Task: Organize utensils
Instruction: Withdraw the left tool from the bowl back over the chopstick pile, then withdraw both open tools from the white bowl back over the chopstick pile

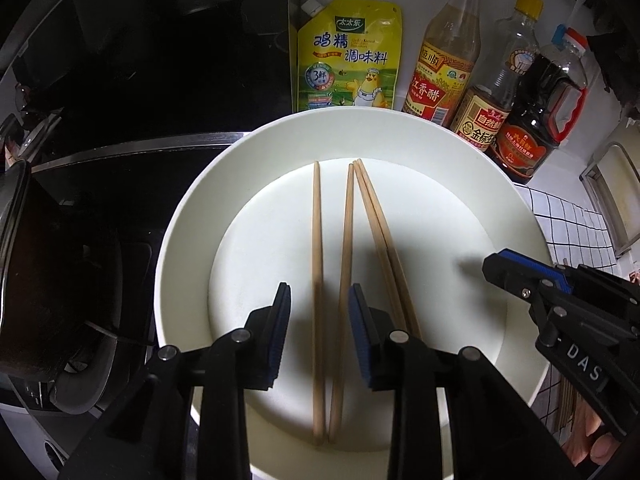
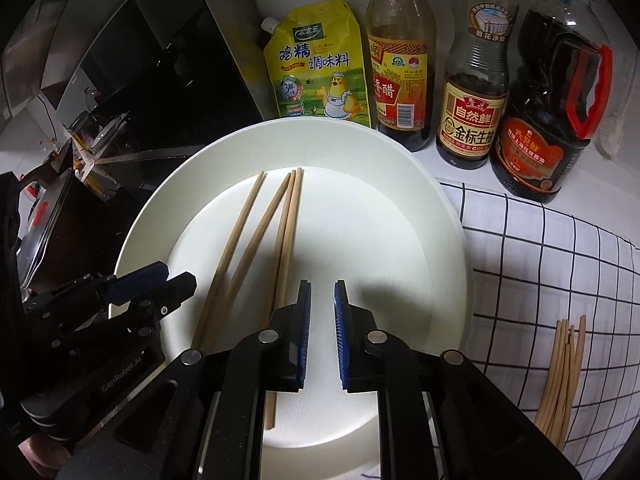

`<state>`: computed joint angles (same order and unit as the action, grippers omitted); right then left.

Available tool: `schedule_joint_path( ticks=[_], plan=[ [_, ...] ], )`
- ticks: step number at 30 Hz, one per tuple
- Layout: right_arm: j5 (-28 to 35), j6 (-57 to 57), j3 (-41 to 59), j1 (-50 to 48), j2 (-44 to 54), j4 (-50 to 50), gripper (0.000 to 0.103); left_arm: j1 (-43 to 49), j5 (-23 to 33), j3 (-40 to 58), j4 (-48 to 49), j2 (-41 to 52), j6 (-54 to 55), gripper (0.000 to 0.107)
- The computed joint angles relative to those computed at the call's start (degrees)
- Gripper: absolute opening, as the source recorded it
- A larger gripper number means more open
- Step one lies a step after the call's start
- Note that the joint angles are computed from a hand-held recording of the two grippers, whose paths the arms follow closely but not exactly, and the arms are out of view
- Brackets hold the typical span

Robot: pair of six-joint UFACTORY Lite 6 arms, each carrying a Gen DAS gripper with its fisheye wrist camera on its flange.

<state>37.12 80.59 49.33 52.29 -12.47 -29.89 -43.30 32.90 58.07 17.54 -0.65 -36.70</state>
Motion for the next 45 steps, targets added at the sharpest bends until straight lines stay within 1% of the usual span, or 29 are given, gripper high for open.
schedule_joint_path(
  ticks=[2,6,10,14,16,18,20,22,24,29,31,35,37,45],
  plan=[
    [1.0,1.08,-0.55,0.98,-1.31,-0.49,0.011,-0.63,0.47,-0.51,0.67,-1.28,-1.05,0.031],
    [4.24,4.47,-1.32,4.28,-4.07,-2.35,0.012,-2.64,1.78,-1.56,2.97,-4.42,-4.22,0.045],
    [7.86,8.53,-1.98,8.16,-6.62,-4.36,0.012,-5.32,3.39,-2.59,5.17,-7.86,-7.24,0.049],
    [13.51,15.02,-2.38,14.35,-9.05,-7.28,0.021,-8.41,5.31,-4.21,7.51,-11.57,-10.71,0.054],
    [16.81,18.04,-2.38,17.77,-10.08,-8.43,0.021,-9.94,6.13,-4.94,8.32,-13.08,-12.11,0.057],
    [19.73,21.01,-2.72,20.99,-11.25,-9.28,0.022,-11.34,6.9,-5.68,8.97,-14.43,-13.27,0.057],
    [22.59,23.96,-3.24,24.11,-12.51,-9.95,0.03,-13.07,8.03,-6.12,9.83,-15.59,-14.75,0.057],
    [25.81,27.17,-3.44,27.49,-13.51,-10.58,0.036,-14.71,9.19,-6.52,10.75,-16.91,-16.21,0.062],
    [28.0,29.2,-3.84,29.78,-14.31,-10.83,0.037,-16.25,10.31,-6.8,11.8,-18.2,-17.72,0.066],
    [35.96,37.44,-4.98,38.53,-16.33,-11.45,0.041,-19.95,13.02,-6.96,15.01,-19.95,-22.1,0.073],
    [38.75,39.72,-5.46,41.42,-17.15,-11.08,0.043,-21.6,13.92,-7.11,16.1,-20.47,-24.03,0.077],
    [43.84,43.54,-6.49,47.02,-18.83,-9.49,0.044,-24.53,15.25,-6.41,17.06,-19.58,-26.69,0.078],
    [45.62,45.37,-7.34,49.45,-20.01,-8.53,0.045,-25.65,15.54,-5.88,17.19,-18.88,-27.66,0.081],
    [54.63,55.82,-10.18,61.92,-23.93,-4.1,0.047,-32.24,17.23,-2.17,18.12,-13.9,-33.06,0.083]
  ],
)
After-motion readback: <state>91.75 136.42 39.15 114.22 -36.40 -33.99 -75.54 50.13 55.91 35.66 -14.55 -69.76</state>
